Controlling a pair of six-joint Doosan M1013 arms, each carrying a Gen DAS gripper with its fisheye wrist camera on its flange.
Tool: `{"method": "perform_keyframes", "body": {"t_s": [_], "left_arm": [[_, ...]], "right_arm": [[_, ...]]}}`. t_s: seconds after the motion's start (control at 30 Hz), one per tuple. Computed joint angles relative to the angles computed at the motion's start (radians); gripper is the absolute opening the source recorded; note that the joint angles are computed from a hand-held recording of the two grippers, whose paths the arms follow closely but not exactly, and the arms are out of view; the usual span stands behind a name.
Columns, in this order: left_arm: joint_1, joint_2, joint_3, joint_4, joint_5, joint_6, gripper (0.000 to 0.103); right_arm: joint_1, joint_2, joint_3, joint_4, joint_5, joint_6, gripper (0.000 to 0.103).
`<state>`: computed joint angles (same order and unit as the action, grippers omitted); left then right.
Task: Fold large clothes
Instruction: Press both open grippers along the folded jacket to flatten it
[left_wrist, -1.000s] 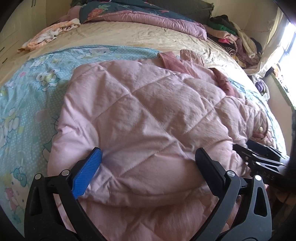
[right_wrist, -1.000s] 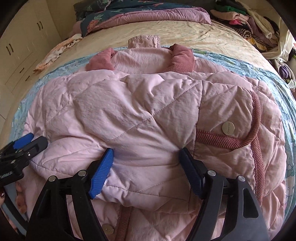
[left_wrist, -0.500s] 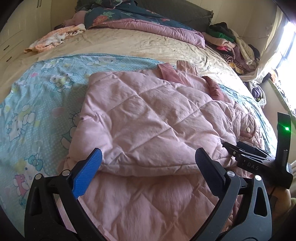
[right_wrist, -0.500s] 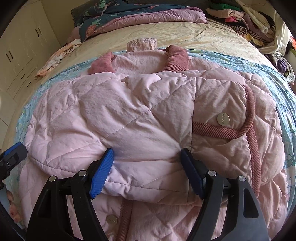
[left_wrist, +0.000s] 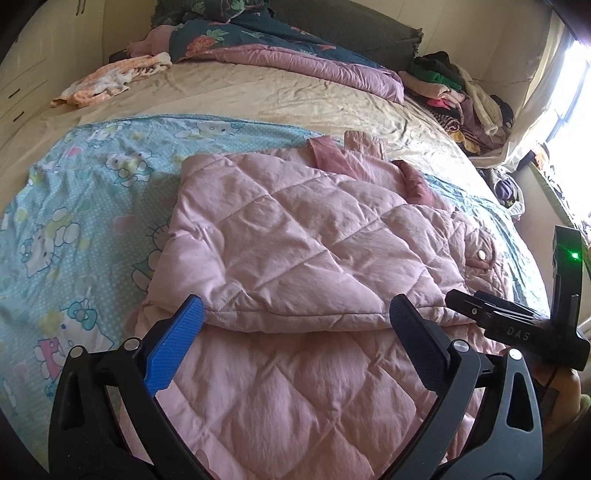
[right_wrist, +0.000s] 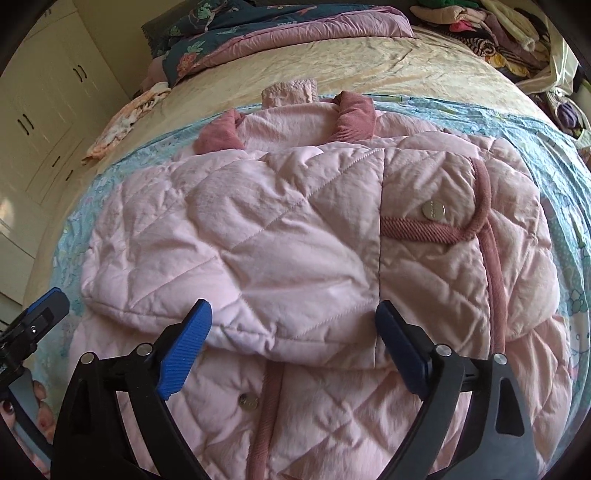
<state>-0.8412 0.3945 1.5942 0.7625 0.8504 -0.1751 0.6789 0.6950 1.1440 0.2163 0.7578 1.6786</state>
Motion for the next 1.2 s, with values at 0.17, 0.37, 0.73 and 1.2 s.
{"method": "perform_keyframes", "body": {"t_s": [0.17, 0.37, 0.73, 1.2], "left_arm": [[-0.011, -0.011, 0.002, 0.004, 0.006, -0.013, 0.094], [-0.027, -0.026, 0.001, 0.029, 0.033, -0.03, 0.094], [-0.072, -0.052, -0.006, 0.082, 0.098, -0.061, 0.094], [-0.146, -0.072, -0.021, 0.138, 0.193, -0.083, 0.094]], "right_arm": [[-0.004, -0.038, 0.039, 0.066, -0.026, -0.042, 0.091], [-0.005, -0.096, 0.093, 0.13, -0.084, -0.108, 0.093], [-0.01, -0.215, 0.201, 0.306, -0.149, -0.297, 0.094], [-0.013, -0.354, 0.341, 0.449, -0.194, -0.462, 0.095]]}}
